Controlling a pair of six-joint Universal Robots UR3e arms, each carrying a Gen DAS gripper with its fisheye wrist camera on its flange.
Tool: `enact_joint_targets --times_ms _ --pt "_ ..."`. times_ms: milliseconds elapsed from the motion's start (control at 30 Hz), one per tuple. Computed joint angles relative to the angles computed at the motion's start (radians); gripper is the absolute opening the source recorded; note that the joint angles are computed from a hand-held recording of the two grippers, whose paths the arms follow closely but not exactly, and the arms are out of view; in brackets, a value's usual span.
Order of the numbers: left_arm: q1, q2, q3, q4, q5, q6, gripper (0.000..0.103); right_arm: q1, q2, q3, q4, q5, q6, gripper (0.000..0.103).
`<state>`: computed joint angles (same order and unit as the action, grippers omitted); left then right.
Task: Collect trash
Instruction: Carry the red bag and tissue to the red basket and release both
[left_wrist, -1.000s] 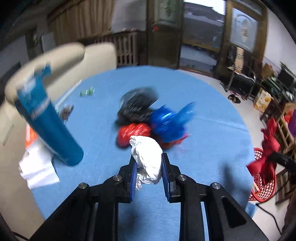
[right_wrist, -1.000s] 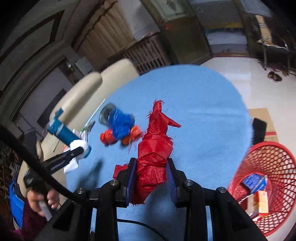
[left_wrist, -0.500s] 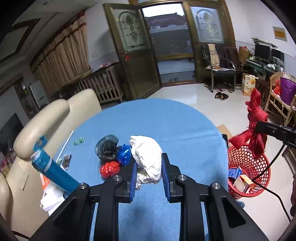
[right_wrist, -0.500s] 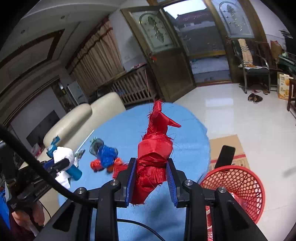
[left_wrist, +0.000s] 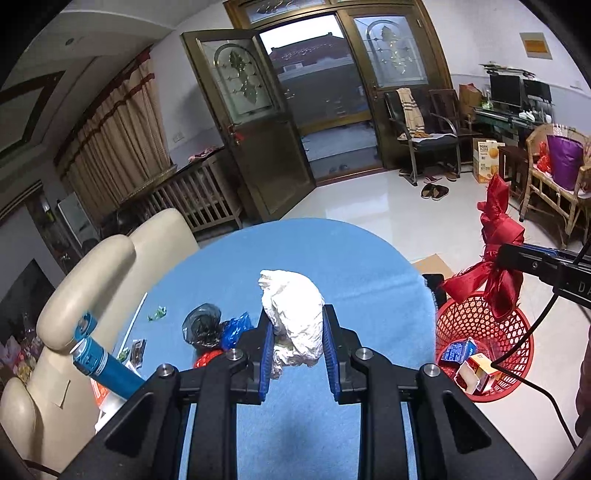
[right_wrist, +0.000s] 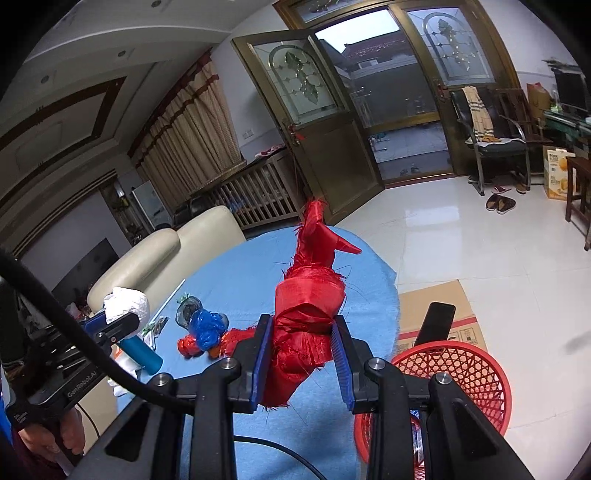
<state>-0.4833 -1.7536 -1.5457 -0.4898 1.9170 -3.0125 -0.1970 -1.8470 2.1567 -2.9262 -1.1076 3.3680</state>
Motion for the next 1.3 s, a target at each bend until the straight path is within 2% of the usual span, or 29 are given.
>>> enact_joint_targets --times_ms 733,967,1100,1300 --pt "-0.116 -0.161 0.206 -0.085 0.067 0.011 0.026 -0.289 -0.166 0.149 0.127 0.213 -0.089 0.034" --pt "-0.151 -0.222 0.294 -0.129 0.082 0.018 0.026 -0.363 -0.226 0.159 0.25 0.26 -0.172 0.034" --pt "-0.154 -0.254 0.338 -0.162 0.045 0.022 0.026 -0.396 -0.245 0.146 0.355 0.246 -0.244 0.034" --pt "-0.121 -0.345 0.487 -0.335 -0.158 -0.011 0.027 -0.463 -0.233 0.133 0.505 0.216 -0.351 0.034"
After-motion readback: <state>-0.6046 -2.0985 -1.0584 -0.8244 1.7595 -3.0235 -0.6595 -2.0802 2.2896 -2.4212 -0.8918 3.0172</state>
